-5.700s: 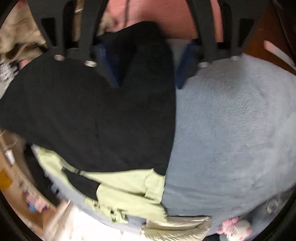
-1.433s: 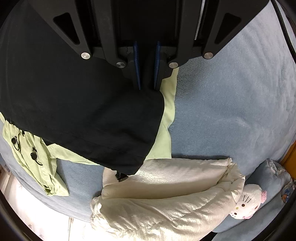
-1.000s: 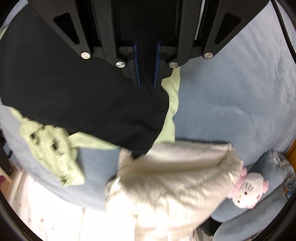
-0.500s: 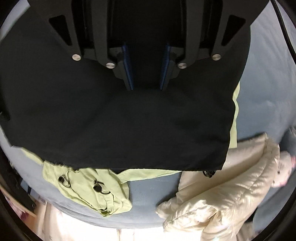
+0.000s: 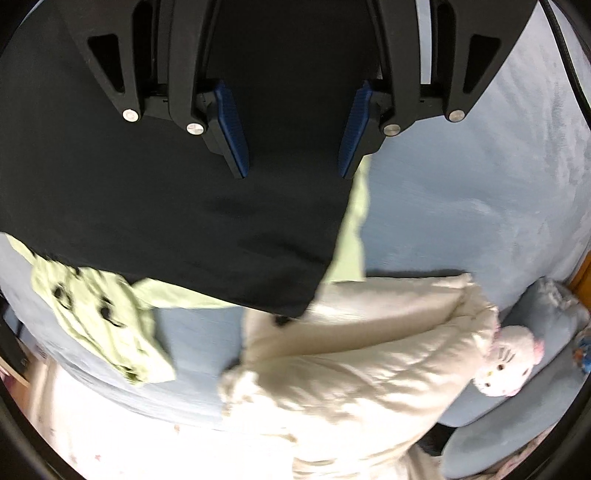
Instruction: Fold large clothes
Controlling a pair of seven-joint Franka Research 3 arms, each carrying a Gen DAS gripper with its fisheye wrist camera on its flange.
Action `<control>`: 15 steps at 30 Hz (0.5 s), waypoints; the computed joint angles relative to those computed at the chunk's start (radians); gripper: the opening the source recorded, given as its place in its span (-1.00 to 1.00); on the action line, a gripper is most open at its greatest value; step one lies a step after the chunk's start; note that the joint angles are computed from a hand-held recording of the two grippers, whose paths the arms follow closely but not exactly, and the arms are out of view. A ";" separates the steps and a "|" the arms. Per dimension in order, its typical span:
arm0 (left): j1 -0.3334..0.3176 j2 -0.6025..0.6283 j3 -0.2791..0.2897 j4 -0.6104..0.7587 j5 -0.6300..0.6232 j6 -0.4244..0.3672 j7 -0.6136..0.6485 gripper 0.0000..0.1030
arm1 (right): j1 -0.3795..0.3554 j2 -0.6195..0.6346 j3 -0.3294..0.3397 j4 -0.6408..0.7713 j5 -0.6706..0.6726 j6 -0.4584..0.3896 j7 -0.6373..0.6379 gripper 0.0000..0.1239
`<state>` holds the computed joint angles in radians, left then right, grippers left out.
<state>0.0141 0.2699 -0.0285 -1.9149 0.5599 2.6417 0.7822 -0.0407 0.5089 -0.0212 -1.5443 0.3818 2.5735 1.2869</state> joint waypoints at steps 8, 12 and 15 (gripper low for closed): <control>0.015 0.076 0.013 0.091 -0.002 -0.049 0.007 -0.04 | 0.009 0.044 0.002 0.035 -0.024 0.010 0.012 -0.81; -0.011 0.087 0.030 0.088 0.043 -0.025 -0.026 -0.04 | 0.058 -0.019 -0.052 -0.082 -0.067 0.169 0.083 -0.86; -0.026 0.096 0.027 0.094 0.049 -0.044 -0.042 -0.04 | 0.082 0.018 -0.085 -0.038 -0.150 0.102 0.137 -0.84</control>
